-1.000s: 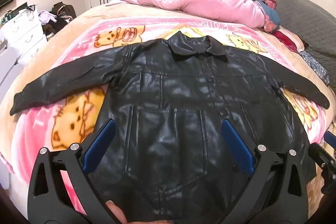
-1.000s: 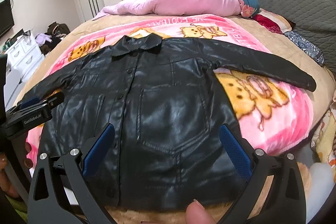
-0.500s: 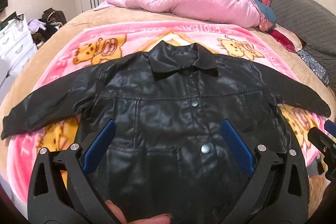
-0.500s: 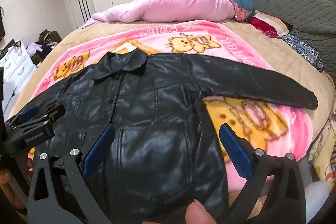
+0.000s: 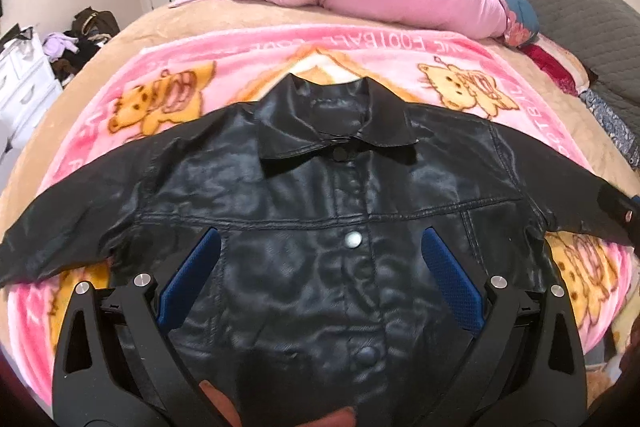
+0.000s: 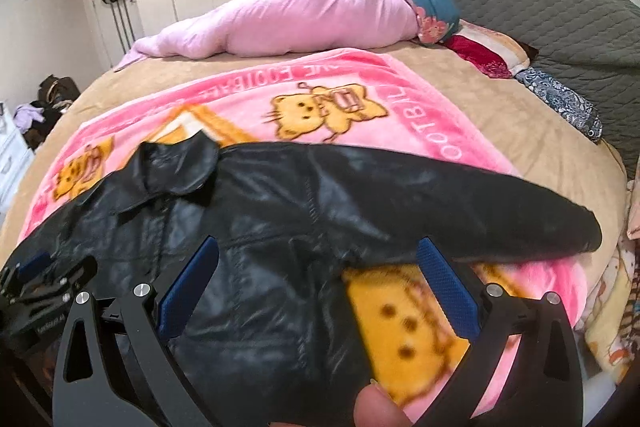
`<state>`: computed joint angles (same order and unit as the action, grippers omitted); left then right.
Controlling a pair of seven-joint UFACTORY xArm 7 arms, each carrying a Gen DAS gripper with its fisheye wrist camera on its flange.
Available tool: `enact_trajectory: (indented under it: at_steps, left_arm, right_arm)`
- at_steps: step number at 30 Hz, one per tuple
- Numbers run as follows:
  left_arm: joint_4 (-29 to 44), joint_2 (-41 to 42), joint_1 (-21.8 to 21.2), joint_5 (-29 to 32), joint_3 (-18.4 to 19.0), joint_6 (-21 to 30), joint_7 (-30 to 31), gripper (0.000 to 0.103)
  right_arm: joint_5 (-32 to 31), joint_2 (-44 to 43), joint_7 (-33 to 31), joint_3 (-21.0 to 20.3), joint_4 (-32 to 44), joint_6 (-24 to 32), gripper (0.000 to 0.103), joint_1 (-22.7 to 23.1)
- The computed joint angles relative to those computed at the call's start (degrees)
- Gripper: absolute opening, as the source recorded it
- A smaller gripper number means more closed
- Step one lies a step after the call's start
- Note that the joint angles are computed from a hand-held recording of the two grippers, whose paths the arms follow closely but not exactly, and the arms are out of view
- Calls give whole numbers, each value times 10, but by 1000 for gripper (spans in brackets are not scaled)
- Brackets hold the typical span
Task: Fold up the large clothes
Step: 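Move the right gripper to the jacket sleeve cuff and grasp it, then lift the held sleeve and fold it across the jacket body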
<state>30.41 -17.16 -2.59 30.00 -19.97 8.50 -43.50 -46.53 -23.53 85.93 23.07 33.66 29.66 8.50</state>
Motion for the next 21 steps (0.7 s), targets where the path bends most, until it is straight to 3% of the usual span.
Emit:
enact_trajectory:
  at_steps: [5, 11, 17, 21]
  left_arm:
    - [62, 73, 17, 66, -30, 15, -60, 94]
    - [131, 157, -5, 189, -30, 29, -163, 94]
    - [192, 235, -65, 211, 1, 38, -174, 94]
    - [220, 267, -107, 215, 24, 45, -178, 94]
  right_arm:
    - [-57, 19, 59, -20, -12, -36, 99, -48]
    - [-69, 1, 117, -61, -73, -100, 99, -100]
    - [-35, -62, 172, -79, -163, -163, 99, -193]
    - [8, -83, 153, -94, -203, -177, 99, -224]
